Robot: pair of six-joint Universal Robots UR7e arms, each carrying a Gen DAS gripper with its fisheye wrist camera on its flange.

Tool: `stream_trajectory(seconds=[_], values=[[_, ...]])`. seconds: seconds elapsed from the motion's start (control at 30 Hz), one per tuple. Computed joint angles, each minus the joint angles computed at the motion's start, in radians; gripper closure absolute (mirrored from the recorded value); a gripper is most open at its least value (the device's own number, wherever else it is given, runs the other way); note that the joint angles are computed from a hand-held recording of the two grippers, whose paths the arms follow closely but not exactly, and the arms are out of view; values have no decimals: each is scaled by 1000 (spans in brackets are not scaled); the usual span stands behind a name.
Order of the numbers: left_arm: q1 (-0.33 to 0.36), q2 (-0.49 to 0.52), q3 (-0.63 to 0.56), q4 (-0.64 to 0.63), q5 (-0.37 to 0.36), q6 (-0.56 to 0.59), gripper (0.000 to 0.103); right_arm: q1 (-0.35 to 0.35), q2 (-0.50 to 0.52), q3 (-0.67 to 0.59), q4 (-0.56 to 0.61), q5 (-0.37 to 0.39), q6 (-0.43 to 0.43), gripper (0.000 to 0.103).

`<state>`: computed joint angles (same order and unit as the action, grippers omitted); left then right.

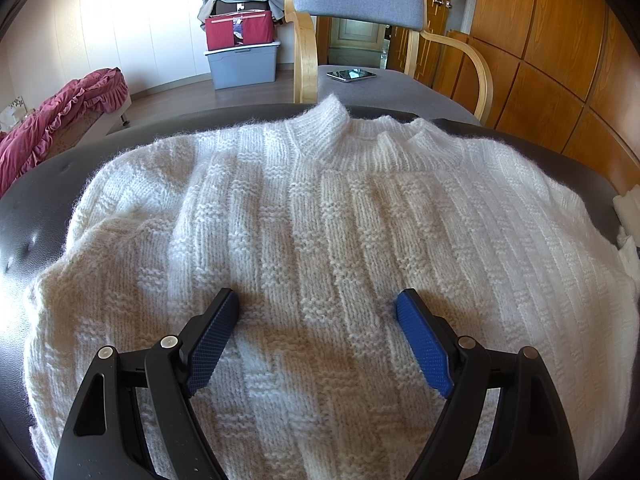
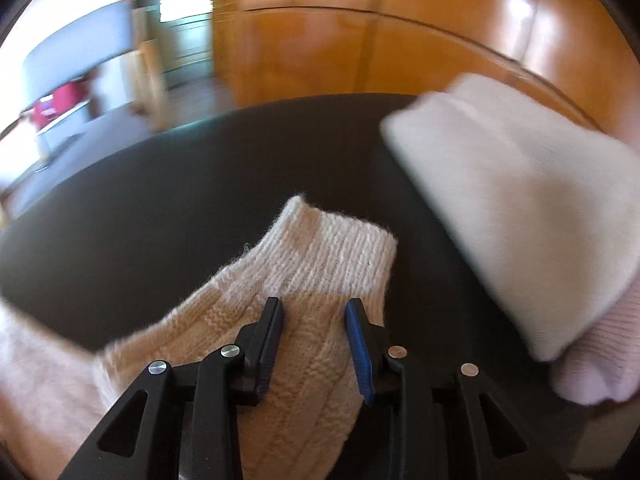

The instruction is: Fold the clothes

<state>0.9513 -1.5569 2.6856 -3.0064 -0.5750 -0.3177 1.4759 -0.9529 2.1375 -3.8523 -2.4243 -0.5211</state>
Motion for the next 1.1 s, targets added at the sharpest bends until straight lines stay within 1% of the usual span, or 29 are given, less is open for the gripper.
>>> stream_trajectory(seconds=[0.03, 0.13, 0.3, 0.33, 0.47, 0.53, 0.57, 0.63, 0.67, 0.73, 0.8, 0.83, 0.93, 1.03, 1.1], values=[[0, 0, 0, -1, 0, 0, 19, -8, -3, -1, -14, -10, 8, 65], [0, 2, 1, -3, 1, 1, 19, -32, -50, 27, 17, 32, 81, 65], [1, 2, 2, -5, 1, 4, 19, 46, -42, 107, -144, 76, 108, 65], [1, 2, 2, -5, 1, 4, 19, 60, -35, 121, -146, 96, 93, 65], [2, 2, 2, -8, -1, 6, 19, 108, -2, 162, -82, 196, -1, 64], [3, 1, 2, -11, -2, 7, 19, 115, 37, 152, -57, 162, -65, 64], [3, 1, 2, -10, -3, 7, 19, 110, 55, 138, -36, 131, -76, 64], [2, 0, 3, -7, -1, 7, 19, 80, 15, 142, 22, 162, 4, 64], [2, 0, 3, -5, -2, 8, 17, 74, 10, 128, 35, 147, 35, 64], [1, 0, 2, -2, -3, 13, 16, 62, 17, 99, 27, 103, 49, 64], [0, 0, 1, 4, 1, 13, 16, 81, 23, 84, 54, 52, 88, 64], [1, -2, 1, 5, -1, 14, 16, 103, 26, 87, 54, 64, 105, 64], [2, -6, 0, 7, -3, 19, 16, 181, 47, 98, 28, 147, 146, 64], [1, 2, -3, 5, -3, 16, 16, 274, 77, 99, 90, 269, 146, 63], [1, 4, -5, 4, -3, 16, 16, 328, 112, 78, 154, 352, 142, 63]])
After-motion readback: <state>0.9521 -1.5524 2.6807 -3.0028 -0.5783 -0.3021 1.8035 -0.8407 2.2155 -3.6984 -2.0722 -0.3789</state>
